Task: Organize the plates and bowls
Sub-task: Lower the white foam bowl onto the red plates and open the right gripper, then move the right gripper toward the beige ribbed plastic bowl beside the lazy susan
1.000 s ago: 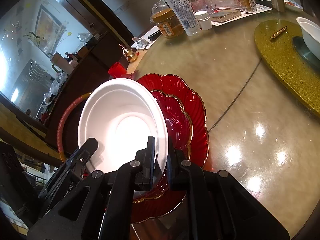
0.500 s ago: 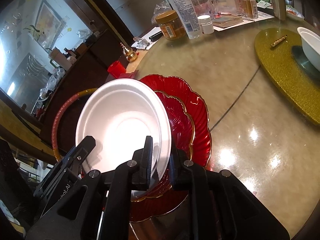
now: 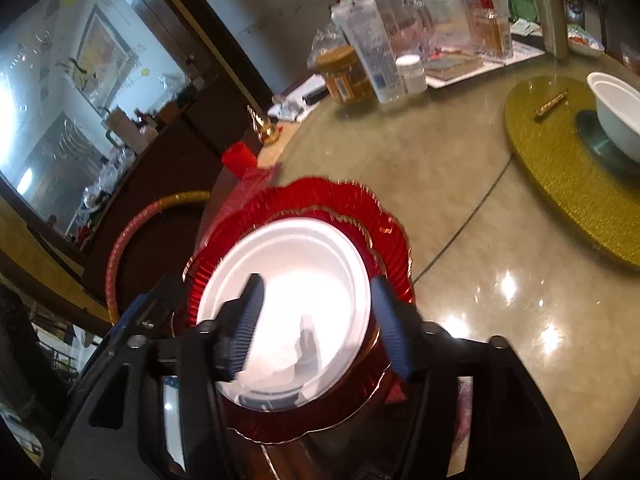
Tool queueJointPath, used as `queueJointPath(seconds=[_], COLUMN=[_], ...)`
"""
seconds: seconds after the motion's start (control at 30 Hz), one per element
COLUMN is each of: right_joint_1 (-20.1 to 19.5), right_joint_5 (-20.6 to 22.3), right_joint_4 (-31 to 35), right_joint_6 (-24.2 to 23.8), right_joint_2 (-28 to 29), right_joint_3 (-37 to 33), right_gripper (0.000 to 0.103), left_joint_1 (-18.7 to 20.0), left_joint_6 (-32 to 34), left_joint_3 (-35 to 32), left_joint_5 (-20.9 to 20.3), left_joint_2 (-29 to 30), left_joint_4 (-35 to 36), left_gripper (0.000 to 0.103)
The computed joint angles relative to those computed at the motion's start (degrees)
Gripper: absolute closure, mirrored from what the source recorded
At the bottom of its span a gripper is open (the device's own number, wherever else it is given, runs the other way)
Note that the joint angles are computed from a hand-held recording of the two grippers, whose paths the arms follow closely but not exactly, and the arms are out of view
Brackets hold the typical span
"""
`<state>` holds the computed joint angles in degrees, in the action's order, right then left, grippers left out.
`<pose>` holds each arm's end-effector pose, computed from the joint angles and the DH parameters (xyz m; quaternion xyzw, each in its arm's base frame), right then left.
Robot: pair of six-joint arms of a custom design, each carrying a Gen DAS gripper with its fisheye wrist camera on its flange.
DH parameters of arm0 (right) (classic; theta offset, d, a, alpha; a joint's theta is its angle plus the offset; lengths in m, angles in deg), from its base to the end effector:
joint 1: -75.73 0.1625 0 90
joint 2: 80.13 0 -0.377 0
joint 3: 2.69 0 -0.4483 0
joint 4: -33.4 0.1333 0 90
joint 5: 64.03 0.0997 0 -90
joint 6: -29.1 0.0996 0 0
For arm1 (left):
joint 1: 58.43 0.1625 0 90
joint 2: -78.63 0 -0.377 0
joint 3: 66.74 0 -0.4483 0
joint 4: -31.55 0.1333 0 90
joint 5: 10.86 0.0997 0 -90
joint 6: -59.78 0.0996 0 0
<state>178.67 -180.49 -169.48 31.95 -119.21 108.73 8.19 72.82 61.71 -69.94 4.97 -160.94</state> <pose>0.2126 -0.5282 -0.0300 0.0013 -0.9166 0.3635 0.1663 -0.0270 -0.5274 0.1742 0.1731 0.8710 -0.4101 0.2077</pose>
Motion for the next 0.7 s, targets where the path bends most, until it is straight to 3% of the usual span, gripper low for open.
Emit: queueJointPath(seconds=[0.13, 0.27, 0.33, 0.4, 0.7], right_joint_1=[0.23, 0.54, 0.48, -0.16, -6.51], right_joint_5=[0.55, -0.74, -1.8, -2.53, -0.8], right_joint_4=[-6.15, -16.0, -18.59, -20.15, -28.04], right_joint_6=[-1.25, -2.76, -3.45, -3.89, -0.17], right_joint_2=[-1.16, -2.35, -3.44, -5.29, -13.77], right_joint_3=[2.2, 5.19, 6.63, 8.61, 18.9], right_gripper=[0.04, 0.023, 0.022, 0.014, 0.014], left_joint_1=[-0.88, -2.77, -3.67, -4.94, -11.18], left_joint_6=[1.21, 3.79, 4.87, 5.95, 7.83], left_joint_3=[1.36, 3.11, 3.71, 4.53, 6.54], left_joint_5=[-0.87, -2.02, -2.58, -3.68, -5.58], left_joint_2=[-0.64, -0.37, 0.04, 0.75, 3.72], left_joint_4=[-4.9, -10.21, -11.8, -13.89, -12.09], left_gripper=[0.021, 0.015, 0.003, 0.0, 0.0])
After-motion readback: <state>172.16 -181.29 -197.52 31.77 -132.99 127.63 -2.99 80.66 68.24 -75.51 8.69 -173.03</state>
